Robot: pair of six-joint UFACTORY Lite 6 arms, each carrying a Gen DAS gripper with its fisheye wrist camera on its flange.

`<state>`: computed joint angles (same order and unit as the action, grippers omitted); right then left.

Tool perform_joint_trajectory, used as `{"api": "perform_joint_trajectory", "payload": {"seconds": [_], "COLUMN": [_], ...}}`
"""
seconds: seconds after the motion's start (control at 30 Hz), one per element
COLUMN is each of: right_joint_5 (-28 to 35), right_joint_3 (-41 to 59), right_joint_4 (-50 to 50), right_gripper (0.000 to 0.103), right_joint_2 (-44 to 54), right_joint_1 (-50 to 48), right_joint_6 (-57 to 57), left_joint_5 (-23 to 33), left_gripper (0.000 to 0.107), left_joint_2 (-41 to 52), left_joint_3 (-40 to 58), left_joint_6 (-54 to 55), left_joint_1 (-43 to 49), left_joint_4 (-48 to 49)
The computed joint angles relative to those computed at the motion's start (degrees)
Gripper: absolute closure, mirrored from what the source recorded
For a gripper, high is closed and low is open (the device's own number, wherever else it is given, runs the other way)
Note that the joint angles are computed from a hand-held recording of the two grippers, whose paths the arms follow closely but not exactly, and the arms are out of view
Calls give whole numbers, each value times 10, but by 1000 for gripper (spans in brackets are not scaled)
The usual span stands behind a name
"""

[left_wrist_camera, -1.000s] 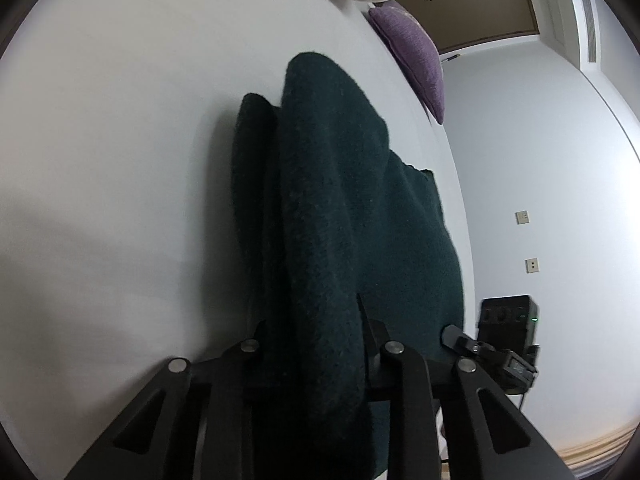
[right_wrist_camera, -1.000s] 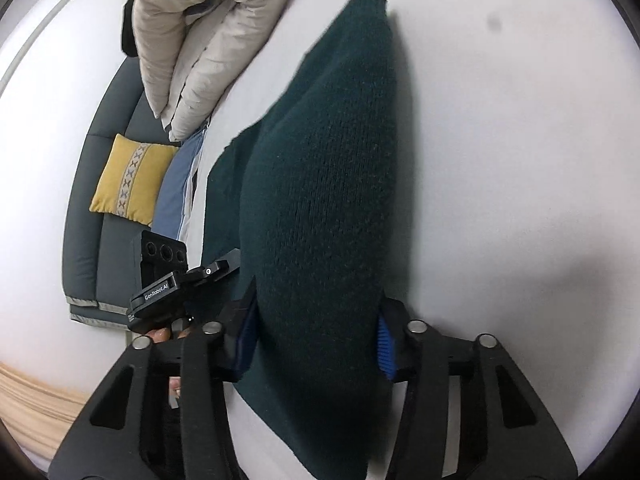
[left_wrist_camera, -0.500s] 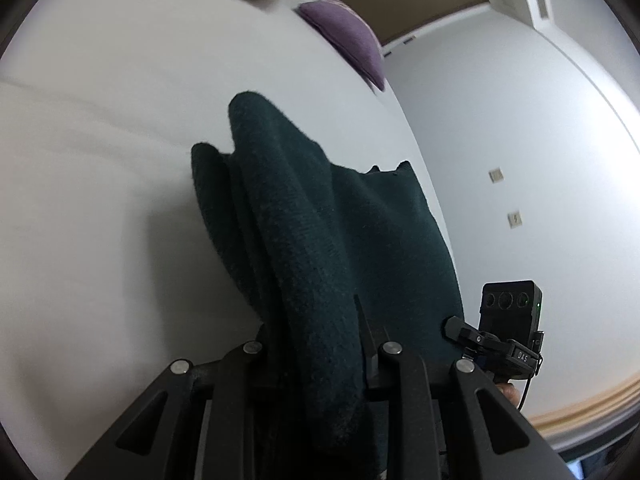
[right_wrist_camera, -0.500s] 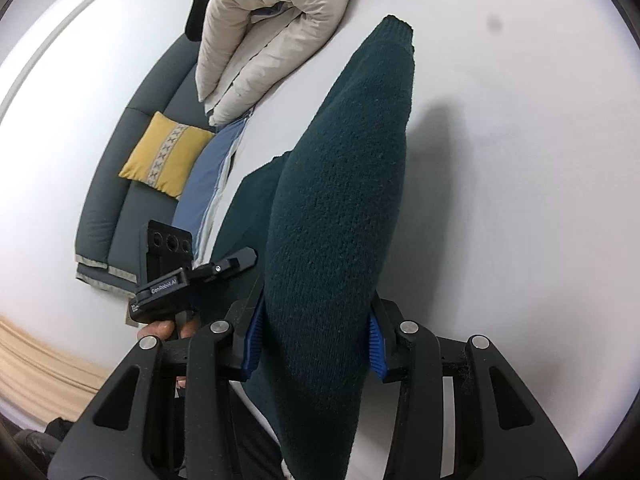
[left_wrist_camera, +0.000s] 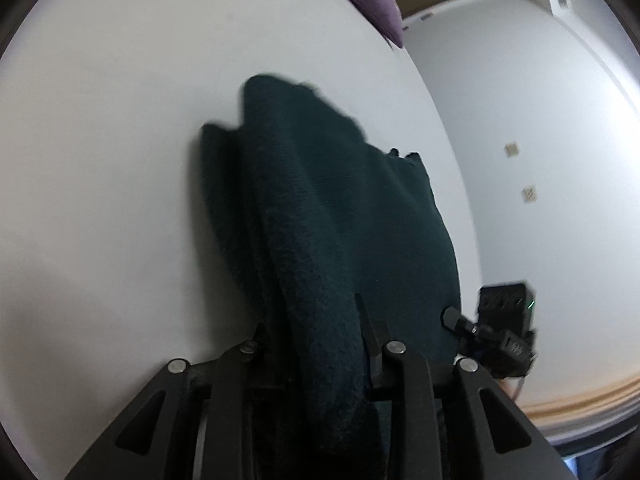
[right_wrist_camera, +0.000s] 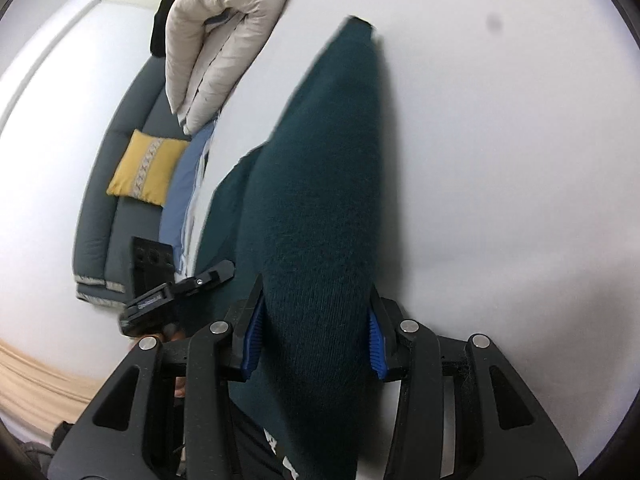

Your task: Fold small clothes

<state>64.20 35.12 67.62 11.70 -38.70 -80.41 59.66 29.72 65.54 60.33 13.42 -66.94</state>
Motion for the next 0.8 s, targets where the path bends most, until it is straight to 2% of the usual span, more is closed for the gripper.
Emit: {"api": "perform_joint_trajectory", "payload": {"seconds": [0.07, 0.17, 0.33, 0.57, 0.67, 0.8], "right_joint_5": [-8, -28, -53, -29, -22, -9], "right_joint_3": [-23, -47, -29, -15, -16, -30], "right_joint_4": [15, 23, 64, 60, 47, 1], "right_gripper": [62, 61, 60, 59, 58, 57], "right_joint_2": [-18, -57, -52, -15, -26, -61], "right_joint_1": [-1, 15, 69, 34, 11, -65], "right_joint_6": [-22, -11, 16, -29, -24, -19], "left_joint_5": [12, 0, -14, -30, -74, -98], "left_gripper": [77, 77, 77, 72, 66, 64], "left_joint_2": [3, -10, -31, -60, -109, -189], "left_joint_3": [-9, -15, -33, -53, -81, -130], "left_joint_6": [13, 13, 15, 17, 4, 7], "left_joint_1": [14, 13, 2, -7, -23, -7], "left_joint_4": [-13, -9, -12, -22, -22, -23]}}
